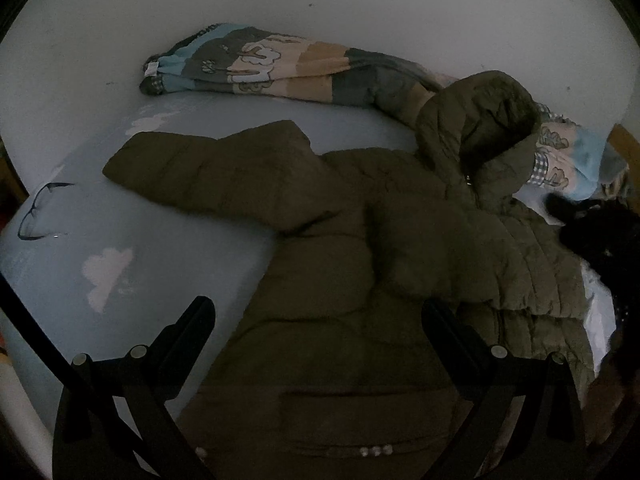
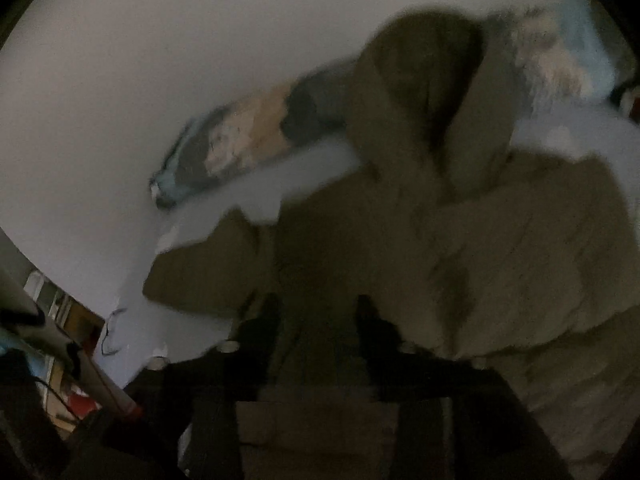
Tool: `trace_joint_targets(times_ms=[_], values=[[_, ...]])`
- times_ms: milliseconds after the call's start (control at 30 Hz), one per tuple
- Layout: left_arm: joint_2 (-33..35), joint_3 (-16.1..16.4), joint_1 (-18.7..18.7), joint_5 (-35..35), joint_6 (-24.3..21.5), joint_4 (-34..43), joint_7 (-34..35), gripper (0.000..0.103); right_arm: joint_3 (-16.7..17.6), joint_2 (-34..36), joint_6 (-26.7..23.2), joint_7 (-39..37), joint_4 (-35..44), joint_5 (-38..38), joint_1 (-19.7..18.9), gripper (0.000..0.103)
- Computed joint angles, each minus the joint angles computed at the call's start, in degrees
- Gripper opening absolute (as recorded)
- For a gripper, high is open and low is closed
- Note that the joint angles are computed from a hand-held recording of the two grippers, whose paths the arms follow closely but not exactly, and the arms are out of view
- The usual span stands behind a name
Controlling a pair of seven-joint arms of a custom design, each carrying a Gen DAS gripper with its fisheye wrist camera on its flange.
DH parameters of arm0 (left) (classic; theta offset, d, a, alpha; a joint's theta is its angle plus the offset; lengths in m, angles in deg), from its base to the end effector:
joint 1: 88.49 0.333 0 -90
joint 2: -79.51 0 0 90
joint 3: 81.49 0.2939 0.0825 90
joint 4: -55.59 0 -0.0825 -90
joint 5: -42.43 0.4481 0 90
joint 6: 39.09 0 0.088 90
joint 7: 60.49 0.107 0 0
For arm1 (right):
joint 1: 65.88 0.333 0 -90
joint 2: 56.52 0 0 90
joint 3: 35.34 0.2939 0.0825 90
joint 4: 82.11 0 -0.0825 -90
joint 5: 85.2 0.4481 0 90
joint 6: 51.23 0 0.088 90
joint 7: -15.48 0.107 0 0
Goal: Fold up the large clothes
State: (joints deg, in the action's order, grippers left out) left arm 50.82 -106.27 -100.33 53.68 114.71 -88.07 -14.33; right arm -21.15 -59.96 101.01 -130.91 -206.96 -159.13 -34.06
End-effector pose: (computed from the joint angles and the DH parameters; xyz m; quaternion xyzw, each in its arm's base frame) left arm 0.4078 -0.3137 0.4631 -0.6496 0.6776 -0.2842 0.1954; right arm 0.4038 0.4582 0.4026 -0.5206 0.7155 -0.1867 0.4269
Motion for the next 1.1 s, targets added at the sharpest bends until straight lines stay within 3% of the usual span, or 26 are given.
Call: trace_joint_targets(times_ms=[33,133,300,400,433,500,567,633,767,933,1100], values=[[0.2,-0.2,0.0,0.1,-0.2,0.2,-0.1,0.103,0.2,-2.9,-2.5,0.4,-2.2,0.3,0.2,0.058],[1.1,-0.8,0.4,1.0,-0.6,1.0,-0.9,0.103,0.8,-9.6,-7.3,-2.1,-8.0,5.0,-0.9,0.058],[3.2,-0.9,0.0,2.1,-1.6,2.4,-1.4,0.103,1.2,-13.7,-22.4,-12.6,-13.8,21.0,-2.9,0.058],[4.6,-1.3,-0.1,3.8,-2.6,3.6,-2.0,0.103,-1.3,-13.8,-18.5,-15.0,-17.8,26.8,-4.8,0.058],[5.1,-1.3,-0.2,4.2,-2.9,3.9,-2.0,0.103,-3.2,-12.5,-14.3,-17.6,-19.0,30.4,-5.4,0.058],[5.2,-1.0,-0.6,4.8,-3.0,3.9,-2.2,0.103,-3.5,-11.7,-7.5,-17.4,-21.3,31.2,-7.3,0.059],[5.1,-0.6,-1.0,4.9,-3.0,3.7,-2.7,0.103,-2.0,-12.9,-8.6,-16.9,-21.6,31.2,-8.2,0.059],[4.9,-0.3,-1.2,4.8,-2.9,3.5,-3.0,0.103,-0.3,-13.6,-12.9,-16.6,-20.3,32.2,-8.1,0.059],[4.1,0.1,-1.4,4.6,-2.8,2.8,-3.2,0.103,4.1,-14.1,-14.8,-10.6,-17.0,24.3,-7.5,0.059],[2.9,0.7,-1.1,4.0,-2.7,1.8,-3.1,0.103,4.4,-2.3,-12.9,-12.4,-5.2,17.8,-4.7,0.06],[1.7,2.5,-1.6,0.6,-1.8,0.8,-0.7,0.103,1.6,9.9,-15.3,-21.0,5.4,24.4,-1.0,0.064]])
